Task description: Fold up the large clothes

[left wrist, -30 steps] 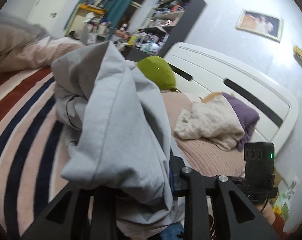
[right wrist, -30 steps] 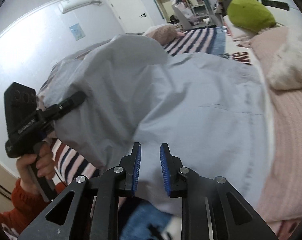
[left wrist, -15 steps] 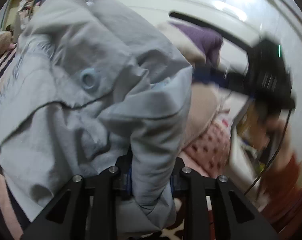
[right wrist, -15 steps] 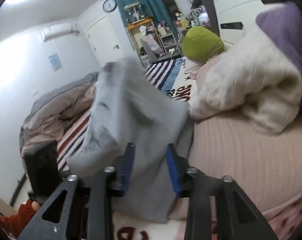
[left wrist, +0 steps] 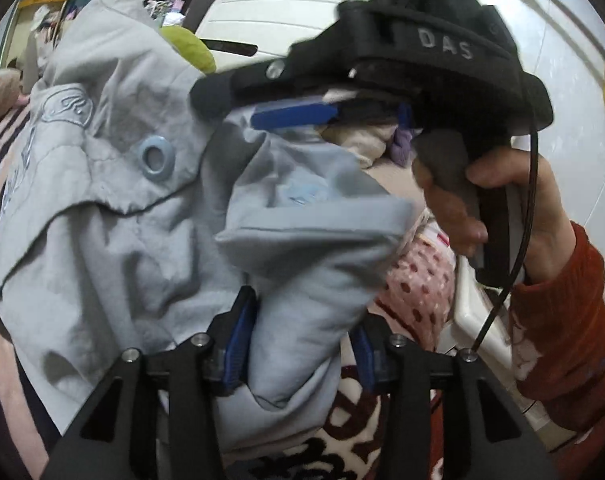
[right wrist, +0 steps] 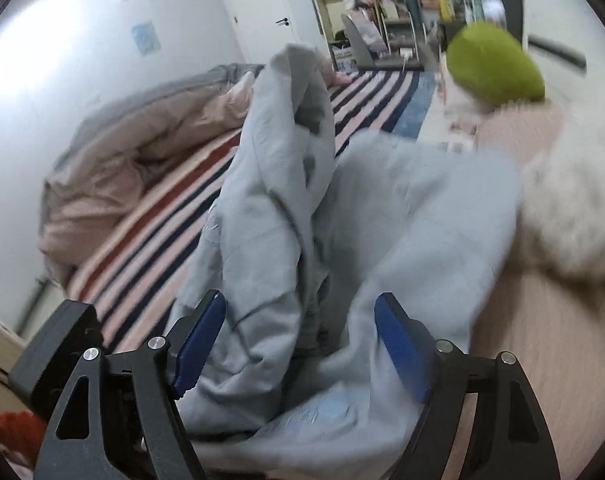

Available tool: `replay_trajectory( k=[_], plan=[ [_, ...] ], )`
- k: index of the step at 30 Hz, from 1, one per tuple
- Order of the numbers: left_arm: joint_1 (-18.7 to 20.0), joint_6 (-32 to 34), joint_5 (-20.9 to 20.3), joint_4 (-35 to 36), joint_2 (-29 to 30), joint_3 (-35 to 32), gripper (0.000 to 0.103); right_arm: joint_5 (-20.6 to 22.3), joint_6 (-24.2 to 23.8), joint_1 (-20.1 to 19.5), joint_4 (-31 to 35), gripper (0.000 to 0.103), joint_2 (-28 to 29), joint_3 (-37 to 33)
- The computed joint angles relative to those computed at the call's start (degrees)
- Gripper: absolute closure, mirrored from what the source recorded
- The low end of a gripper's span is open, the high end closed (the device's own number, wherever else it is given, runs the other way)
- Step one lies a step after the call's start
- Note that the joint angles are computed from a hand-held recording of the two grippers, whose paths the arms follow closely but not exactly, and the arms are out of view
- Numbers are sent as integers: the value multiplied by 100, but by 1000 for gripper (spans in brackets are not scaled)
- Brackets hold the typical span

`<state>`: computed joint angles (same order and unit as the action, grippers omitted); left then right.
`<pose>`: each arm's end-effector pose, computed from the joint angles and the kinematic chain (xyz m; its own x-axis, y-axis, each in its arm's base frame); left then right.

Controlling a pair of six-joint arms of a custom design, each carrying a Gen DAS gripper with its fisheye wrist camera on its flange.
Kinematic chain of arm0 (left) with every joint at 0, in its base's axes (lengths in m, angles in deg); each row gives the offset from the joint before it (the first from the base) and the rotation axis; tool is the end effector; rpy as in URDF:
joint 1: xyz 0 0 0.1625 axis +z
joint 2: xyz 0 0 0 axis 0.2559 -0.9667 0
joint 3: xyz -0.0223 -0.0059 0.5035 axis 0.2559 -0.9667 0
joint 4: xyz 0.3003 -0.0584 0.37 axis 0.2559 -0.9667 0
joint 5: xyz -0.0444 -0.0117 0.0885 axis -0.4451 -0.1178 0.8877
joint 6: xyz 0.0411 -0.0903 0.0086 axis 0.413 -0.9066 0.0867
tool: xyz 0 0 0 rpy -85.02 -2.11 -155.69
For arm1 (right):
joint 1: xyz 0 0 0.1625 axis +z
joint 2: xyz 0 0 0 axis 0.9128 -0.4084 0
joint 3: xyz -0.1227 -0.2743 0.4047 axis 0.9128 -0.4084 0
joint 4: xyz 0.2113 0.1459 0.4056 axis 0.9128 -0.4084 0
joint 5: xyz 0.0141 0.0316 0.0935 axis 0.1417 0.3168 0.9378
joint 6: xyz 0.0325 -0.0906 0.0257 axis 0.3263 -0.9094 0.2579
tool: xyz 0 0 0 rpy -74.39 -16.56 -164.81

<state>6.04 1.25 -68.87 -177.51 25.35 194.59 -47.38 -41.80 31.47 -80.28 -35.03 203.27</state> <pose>-0.2446 -0.2923 0.1022 -0.8278 0.4869 -0.2787 0.5546 0.6356 -0.5370 0.1795 -0.4217 0.2602 -0.6170 -0.7144 0.3302 -0.7858 0.5827 -0.2074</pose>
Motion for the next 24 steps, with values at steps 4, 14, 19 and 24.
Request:
replay_trajectory(
  k=[4,14,19,24],
  plan=[
    [-9,8,-23,-130,8,68,63,202,-359,306,-169,29,-191,97],
    [-480,-374,278,659,-470,237,50,201,546,-5,674,85,635,-331],
    [-1020,-780,457,1118,-1759,684,24,216,417,-294,368,93,67,-50],
    [-843,-1246,884,1382,-2564,822,6,516,417,-1056,645,93,-614,96]
  ],
)
